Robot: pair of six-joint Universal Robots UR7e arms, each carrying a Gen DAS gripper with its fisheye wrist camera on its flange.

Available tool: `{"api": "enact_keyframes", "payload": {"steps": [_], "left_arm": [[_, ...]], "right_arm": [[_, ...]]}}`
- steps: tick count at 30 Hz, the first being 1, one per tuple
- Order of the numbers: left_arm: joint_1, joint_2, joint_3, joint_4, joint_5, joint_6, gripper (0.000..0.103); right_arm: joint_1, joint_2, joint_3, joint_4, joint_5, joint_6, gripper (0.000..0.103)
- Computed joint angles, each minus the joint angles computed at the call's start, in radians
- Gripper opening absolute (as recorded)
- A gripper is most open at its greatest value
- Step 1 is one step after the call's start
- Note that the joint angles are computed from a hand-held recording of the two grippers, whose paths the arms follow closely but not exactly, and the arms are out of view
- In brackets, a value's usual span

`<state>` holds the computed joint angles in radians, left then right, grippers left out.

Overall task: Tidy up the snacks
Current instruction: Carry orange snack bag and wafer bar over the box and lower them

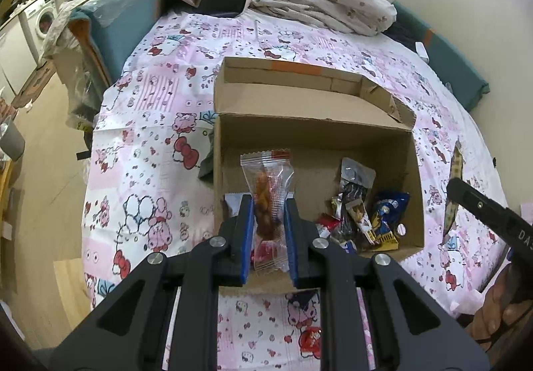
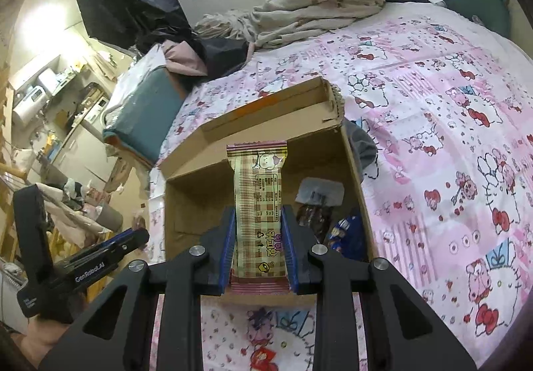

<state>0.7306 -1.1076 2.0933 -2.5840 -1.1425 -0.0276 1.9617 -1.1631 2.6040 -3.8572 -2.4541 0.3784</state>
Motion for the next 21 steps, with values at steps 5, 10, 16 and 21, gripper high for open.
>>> {"api": "enact_keyframes", "payload": {"steps": [5, 10, 16, 21], "left_arm": [[0.002, 0.061, -0.024, -0.018, 0.007, 0.018, 0.014], [0.008, 0.113, -0.043, -0.040, 0.021, 0.032, 0.014], [0.015, 0.161, -0.053, -0.065, 0.036, 0.056, 0.015], [0.024, 0.188, -0.060, -0.061, 0.045, 0.065, 0.015]], "right_arm": [[-0.083, 0.001, -0.001, -0.013, 0.053, -0.028, 0.028], [-0.157, 0.018, -0.005, -0.014, 0.110, -0.045, 0.028], [-0.226, 0.048, -0.013, -0.011, 0.170, -0.063, 0.028], [-0.260, 0.069, -0.015, -0.003, 0.203, -0.067, 0.028]]}}
